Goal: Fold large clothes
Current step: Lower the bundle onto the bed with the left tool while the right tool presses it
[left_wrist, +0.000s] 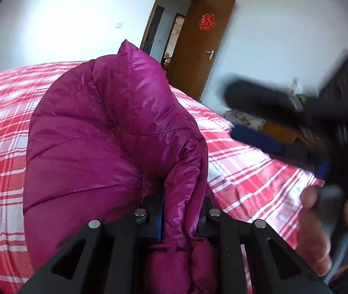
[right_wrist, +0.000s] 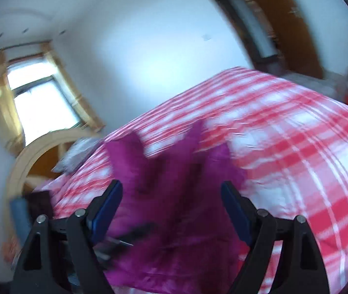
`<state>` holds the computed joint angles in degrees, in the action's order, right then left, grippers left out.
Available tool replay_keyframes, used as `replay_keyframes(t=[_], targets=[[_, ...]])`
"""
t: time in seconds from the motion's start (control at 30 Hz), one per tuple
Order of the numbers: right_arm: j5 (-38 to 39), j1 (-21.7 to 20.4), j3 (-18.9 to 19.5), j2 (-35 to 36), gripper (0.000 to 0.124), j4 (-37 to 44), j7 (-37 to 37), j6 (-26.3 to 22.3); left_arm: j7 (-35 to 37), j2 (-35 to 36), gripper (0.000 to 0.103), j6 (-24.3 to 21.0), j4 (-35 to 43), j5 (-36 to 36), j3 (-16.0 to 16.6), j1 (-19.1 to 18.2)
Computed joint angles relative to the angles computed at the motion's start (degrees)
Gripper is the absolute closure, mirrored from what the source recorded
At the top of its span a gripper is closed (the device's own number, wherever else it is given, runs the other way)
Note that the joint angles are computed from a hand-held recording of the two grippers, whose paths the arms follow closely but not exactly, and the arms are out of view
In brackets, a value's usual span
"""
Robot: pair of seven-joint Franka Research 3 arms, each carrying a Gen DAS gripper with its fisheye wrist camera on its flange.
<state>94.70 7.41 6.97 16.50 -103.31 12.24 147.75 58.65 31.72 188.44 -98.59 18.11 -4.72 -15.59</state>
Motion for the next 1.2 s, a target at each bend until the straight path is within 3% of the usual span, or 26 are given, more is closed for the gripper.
replay_keyframes(t=[0.07, 0.13, 0.23, 0.27, 0.3, 0.33, 0.43, 0.5, 0.53, 0.6, 0.63, 0.7, 0.77, 0.8, 0.83, 0.87, 0.9, 1.03, 1.13, 1.2], targets=[[-7.6, 0.8, 0.0, 2.0, 0.04, 3.2, 5.1, -1.6, -0.1, 0.2, 0.086, 0.2, 0.1, -0.1, 2.6, -2.4], [-15.0, 1.5, 0.3, 4.4, 0.049, 6.4, 9.8, -2.6, -0.1, 0.3, 0.085, 0.5, 0.2, -0.2, 4.7, -4.2], [-24.8, 2.3, 0.7, 8.1, 0.073, 10.5, 17.5, -3.7, -0.7, -0.2, 0.083, -0.2, -0.2, -1.2, 11.8, -10.7], [-27.8, 1.5, 2.2, 9.1, 0.09, 11.2, 19.7, -3.1, -1.2, -0.9, 0.081, -0.5, -0.9, -1.3, 13.5, -12.3], [-27.3, 2.2, 1.7, 8.5, 0.101, 10.0, 19.3, -2.6, -1.5, -1.9, 0.078, -0.5, -2.0, -1.1, 15.1, -13.8], [-28.0, 2.0, 2.0, 8.7, 0.104, 10.1, 20.4, -1.6, -1.9, -2.9, 0.076, -0.2, -3.1, -0.9, 17.6, -16.1], [-26.3, -0.5, 3.3, 8.2, 0.109, 9.1, 20.0, -1.6, -1.2, -6.6, 0.054, 4.9, -9.4, -2.3, 28.7, -26.8], [-27.0, -0.5, 3.4, 9.2, 0.109, 10.0, 20.8, -0.5, 2.3, -8.1, 0.026, 10.7, -14.5, -7.5, 37.8, -35.8], [-28.0, -0.6, 3.2, 9.5, 0.109, 10.3, 21.8, -0.3, 4.9, -8.4, 0.022, 13.5, -16.7, -11.3, 42.2, -40.2], [-30.6, -0.3, 2.9, 10.7, 0.109, 11.7, 23.9, 0.7, 8.4, -8.5, 0.016, 17.2, -19.1, -16.2, 45.9, -43.4], [-31.9, -0.3, 2.8, 11.3, 0.109, 12.2, 25.0, 1.1, 9.8, -7.6, 0.015, 16.6, -18.5, -18.9, 46.9, -44.1], [-34.2, -0.5, 2.8, 12.3, 0.109, 12.9, 27.0, 1.6, 11.0, -3.8, 0.014, 10.5, -15.5, -23.9, 49.7, -45.6], [-36.4, -0.3, 2.7, 13.0, 0.106, 13.0, 29.4, 3.2, 11.6, -0.4, 0.014, 1.3, -10.2, -26.4, 46.3, -40.7], [-37.2, -0.4, 2.8, 13.1, 0.105, 12.9, 30.5, 3.6, 10.7, -0.4, 0.014, -0.5, -8.5, -24.2, 41.7, -35.7], [-38.2, -0.3, 2.7, 12.8, 0.104, 12.5, 32.1, 4.3, 10.7, 0.2, 0.014, -0.8, -6.9, -23.9, 36.9, -30.9], [-39.9, 0.3, 2.2, 12.2, 0.1, 11.7, 34.3, 5.5, 9.2, 0.4, 0.014, 0.9, -6.9, -23.2, 34.1, -28.2], [-41.7, 0.8, 1.7, 11.8, 0.093, 11.2, 36.4, 6.5, 8.7, 0.3, 0.014, 1.8, -7.2, -22.7, 33.3, -27.4], [-50.9, 5.3, -1.6, 5.6, 0.09, 5.2, 48.6, 16.1, 6.2, 1.9, 0.014, 1.8, -7.2, -21.1, 39.6, -33.2], [-43.7, 1.5, 4.4, 2.8, 0.08, 4.4, 44.3, 20.0, 4.8, 3.3, 0.014, 1.5, -5.7, -20.0, 39.5, -32.8], [-27.9, -4.2, 12.1, 2.5, 0.061, 6.8, 31.6, 18.2, 4.0, 3.8, 0.014, 1.3, -5.0, -19.0, 39.5, -32.5]])
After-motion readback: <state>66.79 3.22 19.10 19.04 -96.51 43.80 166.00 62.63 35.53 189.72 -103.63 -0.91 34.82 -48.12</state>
